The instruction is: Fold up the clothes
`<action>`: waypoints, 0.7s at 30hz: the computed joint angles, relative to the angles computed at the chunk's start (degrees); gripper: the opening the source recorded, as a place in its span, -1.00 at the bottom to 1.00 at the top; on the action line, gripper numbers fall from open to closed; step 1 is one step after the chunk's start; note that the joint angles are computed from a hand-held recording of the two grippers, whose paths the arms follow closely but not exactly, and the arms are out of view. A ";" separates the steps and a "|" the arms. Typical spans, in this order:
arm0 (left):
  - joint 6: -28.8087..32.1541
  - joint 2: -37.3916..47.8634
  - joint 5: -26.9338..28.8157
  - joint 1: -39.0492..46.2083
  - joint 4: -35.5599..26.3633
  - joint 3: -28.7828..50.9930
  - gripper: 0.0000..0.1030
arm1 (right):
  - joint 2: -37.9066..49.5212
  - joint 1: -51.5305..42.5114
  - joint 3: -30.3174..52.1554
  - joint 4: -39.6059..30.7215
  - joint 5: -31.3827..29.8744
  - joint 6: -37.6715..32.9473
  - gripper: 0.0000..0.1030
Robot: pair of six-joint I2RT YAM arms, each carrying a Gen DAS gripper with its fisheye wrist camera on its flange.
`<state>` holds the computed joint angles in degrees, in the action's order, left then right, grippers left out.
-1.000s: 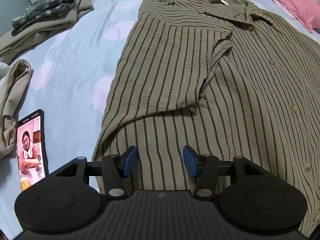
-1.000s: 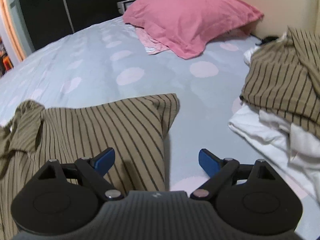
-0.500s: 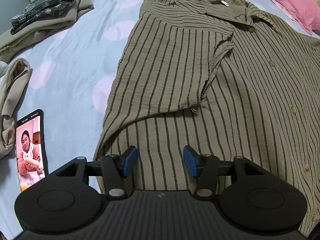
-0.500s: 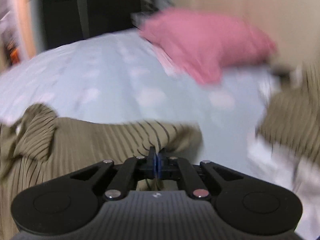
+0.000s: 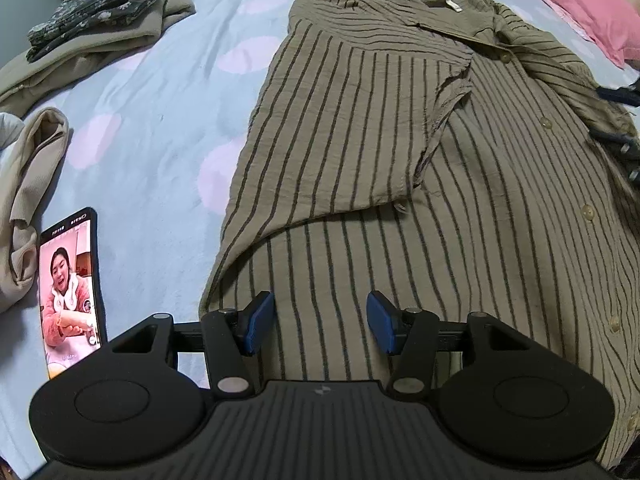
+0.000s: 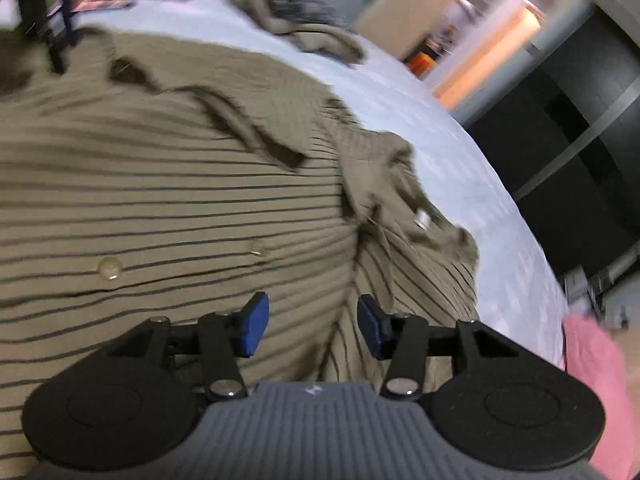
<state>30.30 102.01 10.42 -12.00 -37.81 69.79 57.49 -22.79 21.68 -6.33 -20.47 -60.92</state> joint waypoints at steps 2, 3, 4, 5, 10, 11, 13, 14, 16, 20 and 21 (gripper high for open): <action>-0.09 0.27 0.09 0.24 -0.23 0.38 -0.03 | 2.79 -3.41 1.55 2.98 0.15 3.59 0.04; -0.10 0.31 0.06 0.27 -0.37 0.58 -0.03 | 4.08 -4.36 2.09 4.69 1.03 5.54 0.05; -0.10 0.29 0.04 0.28 -0.40 0.60 -0.03 | 5.65 -5.43 3.07 5.61 1.61 7.71 0.06; -0.10 0.24 0.02 0.28 -0.41 0.58 -0.03 | 7.19 -6.78 4.68 4.59 1.21 9.90 0.07; -0.03 0.26 -0.25 0.26 -0.50 0.68 -0.03 | 14.23 -11.25 13.25 -6.76 -1.63 18.52 -0.01; -0.08 0.24 -0.31 0.21 -0.55 0.71 -0.03 | 14.83 -11.67 13.50 -6.98 -0.84 20.03 0.00; -0.20 0.33 -0.55 0.03 -0.66 0.89 -0.03 | 16.11 -12.48 14.10 -7.50 0.76 23.05 0.01; -0.29 0.42 -0.72 -0.11 -0.69 1.00 -0.03 | 16.78 -12.86 14.44 -7.80 1.56 24.57 -0.01; -0.62 0.47 -1.14 -0.46 -0.70 1.12 -0.02 | 18.95 -14.72 16.35 -10.88 0.77 26.56 -0.25; -0.42 0.01 -1.32 -0.83 -0.73 0.81 -0.02 | 15.58 -15.68 14.91 -14.37 -2.52 19.35 -0.92; -0.38 -0.11 -1.24 -0.89 -0.80 0.74 -0.02 | 13.11 -15.44 13.62 -14.38 -3.42 15.82 -0.92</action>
